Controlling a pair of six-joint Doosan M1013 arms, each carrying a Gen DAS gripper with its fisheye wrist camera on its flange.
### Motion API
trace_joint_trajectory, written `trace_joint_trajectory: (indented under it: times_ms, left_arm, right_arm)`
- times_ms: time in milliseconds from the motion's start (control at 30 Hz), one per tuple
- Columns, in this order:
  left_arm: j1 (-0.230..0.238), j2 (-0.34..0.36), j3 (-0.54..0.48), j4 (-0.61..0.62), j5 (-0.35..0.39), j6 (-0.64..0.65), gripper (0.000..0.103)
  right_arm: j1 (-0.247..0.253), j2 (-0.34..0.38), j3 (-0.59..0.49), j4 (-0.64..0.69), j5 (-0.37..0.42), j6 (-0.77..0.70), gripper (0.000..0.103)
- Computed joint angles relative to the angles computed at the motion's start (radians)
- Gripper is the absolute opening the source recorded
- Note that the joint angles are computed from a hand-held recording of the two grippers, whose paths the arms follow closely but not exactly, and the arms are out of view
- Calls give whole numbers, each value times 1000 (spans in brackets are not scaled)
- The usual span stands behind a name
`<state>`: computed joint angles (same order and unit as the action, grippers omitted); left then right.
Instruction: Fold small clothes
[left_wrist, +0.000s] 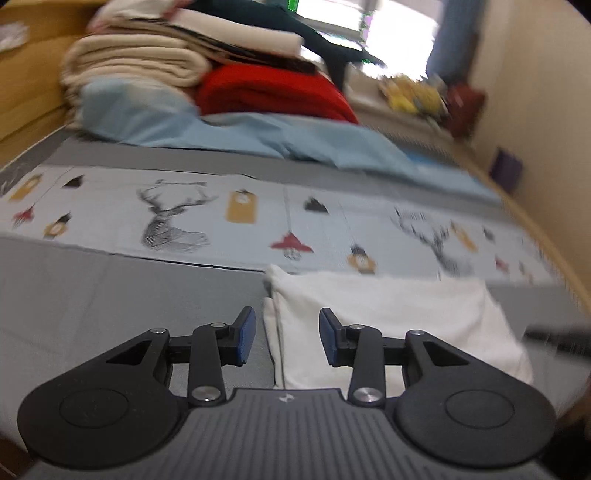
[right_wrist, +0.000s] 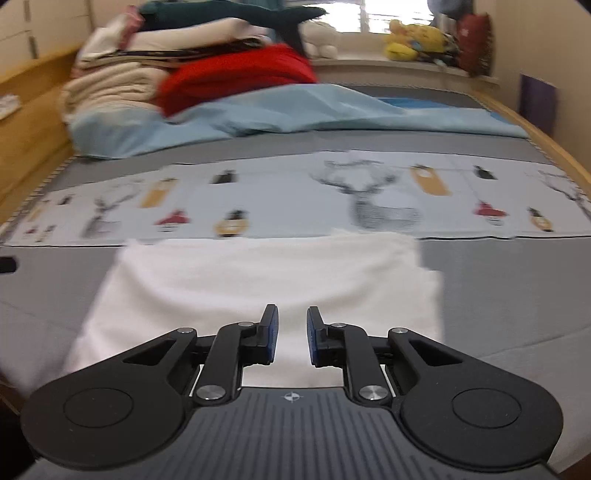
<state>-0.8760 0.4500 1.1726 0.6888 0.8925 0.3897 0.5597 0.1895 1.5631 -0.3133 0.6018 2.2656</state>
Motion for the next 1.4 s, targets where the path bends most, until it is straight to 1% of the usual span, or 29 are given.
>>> trace_joint_trajectory:
  times_ms: [67, 133, 200, 300, 367, 500, 533, 633, 700, 833, 900, 1000, 1100, 1133, 1167, 1200, 1233, 1267, 1300, 1367, 1400]
  left_arm:
    - [-1, -16, 22, 25, -20, -68, 44]
    - [-2, -22, 28, 40, -20, -107, 45]
    - [2, -23, 28, 30, -20, -101, 46]
    - [7, -19, 24, 8, -23, -70, 46]
    - [11, -14, 17, -12, -17, -38, 46]
    - [19, -13, 24, -27, -14, -31, 46]
    - [23, -14, 28, -32, -17, -38, 46]
    - [35, -19, 37, -48, -23, -63, 46]
    - [42, -19, 39, -63, -22, -68, 46]
    - [55, -10, 28, -109, -16, -47, 46]
    - [60, -5, 25, -125, -18, -41, 46]
    - [66, 2, 19, -148, -20, -26, 46]
    - [73, 10, 10, -176, -16, -3, 46]
    - [75, 12, 8, -186, -15, 4, 46]
    - [78, 15, 7, -195, -14, 10, 46]
    - [81, 17, 5, -205, -13, 16, 46]
    - [85, 19, 3, -219, -13, 21, 47]
    - [89, 22, 1, -236, -12, 25, 47]
    - [95, 26, -3, -264, -13, 34, 48]
    - [110, 35, -8, -337, -24, 62, 49]
    - [117, 38, -10, -376, -36, 78, 52]
  right_arm:
    - [23, 16, -18, 52, -14, -47, 17]
    - [48, 38, -40, 95, -37, -107, 15]
    - [73, 63, -64, 120, -66, -171, 9]
    - [97, 102, -101, 231, -85, -315, 9]
    - [111, 133, -132, 304, -67, -403, 9]
    - [131, 200, -200, 412, 13, -532, 10]
    - [138, 208, -202, 440, 1, -551, 11]
    - [155, 241, -235, 448, 29, -602, 19]
    - [159, 257, -250, 466, 40, -631, 29]
    - [167, 284, -277, 482, 67, -660, 34]
    - [172, 299, -294, 484, 90, -679, 39]
    - [186, 326, -324, 425, 143, -670, 40]
    - [198, 334, -333, 374, 154, -676, 42]
    - [199, 335, -333, 372, 152, -673, 40]
    - [199, 335, -333, 365, 153, -666, 33]
    - [200, 335, -335, 346, 157, -653, 24]
    - [196, 334, -335, 354, 158, -654, 21]
    - [191, 330, -334, 371, 155, -648, 12]
    - [187, 327, -333, 379, 148, -638, 10]
    - [181, 309, -315, 386, 108, -615, 10]
    - [179, 300, -307, 391, 89, -608, 10]
